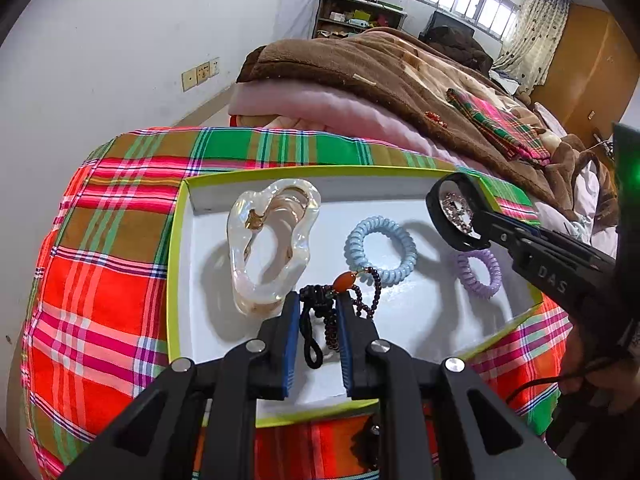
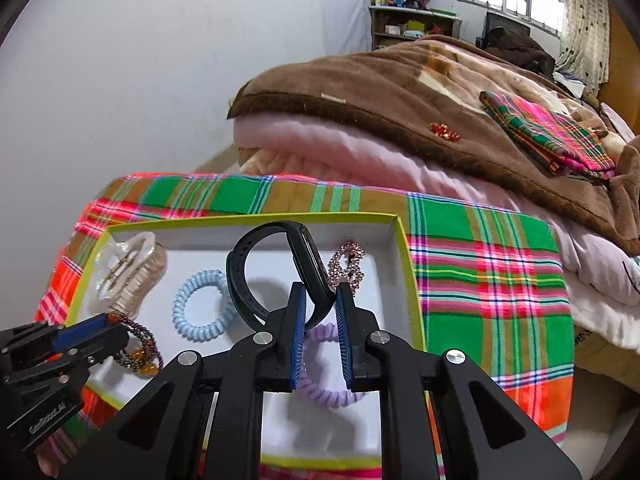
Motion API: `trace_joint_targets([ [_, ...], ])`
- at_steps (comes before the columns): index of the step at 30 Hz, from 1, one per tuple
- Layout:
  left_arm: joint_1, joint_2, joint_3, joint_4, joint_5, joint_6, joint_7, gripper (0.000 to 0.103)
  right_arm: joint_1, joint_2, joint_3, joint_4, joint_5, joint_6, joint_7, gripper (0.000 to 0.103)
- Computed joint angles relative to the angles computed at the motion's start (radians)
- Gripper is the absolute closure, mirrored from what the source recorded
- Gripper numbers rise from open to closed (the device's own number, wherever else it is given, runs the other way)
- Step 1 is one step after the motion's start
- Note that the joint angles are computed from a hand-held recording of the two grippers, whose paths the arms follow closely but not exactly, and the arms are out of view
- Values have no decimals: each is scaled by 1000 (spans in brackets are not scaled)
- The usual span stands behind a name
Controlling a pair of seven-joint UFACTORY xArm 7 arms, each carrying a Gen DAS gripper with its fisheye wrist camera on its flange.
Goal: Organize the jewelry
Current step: 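Carry the watch band and beaded bracelet into the white box and open both tools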
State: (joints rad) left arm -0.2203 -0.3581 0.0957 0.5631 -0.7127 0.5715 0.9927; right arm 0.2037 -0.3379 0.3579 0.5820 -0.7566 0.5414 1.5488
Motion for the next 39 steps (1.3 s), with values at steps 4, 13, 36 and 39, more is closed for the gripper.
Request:
trace_joint_targets([
  [4,7,18,-7,8,12,-15,-14,84,-2,33,-9,18,-4,-9,-11,87],
  [13,18,43,-13,15,38,-23,-32,84,18,89,-47,51,13,-12,-58,87],
  [36,31,69,-28,31,68,-12,-68,80,17,114,-83,58,47,-51,-102,87],
  [39,33,69,-29,32,69,-8,-72,79,18,115,-81,63,51,-41,-114,87],
])
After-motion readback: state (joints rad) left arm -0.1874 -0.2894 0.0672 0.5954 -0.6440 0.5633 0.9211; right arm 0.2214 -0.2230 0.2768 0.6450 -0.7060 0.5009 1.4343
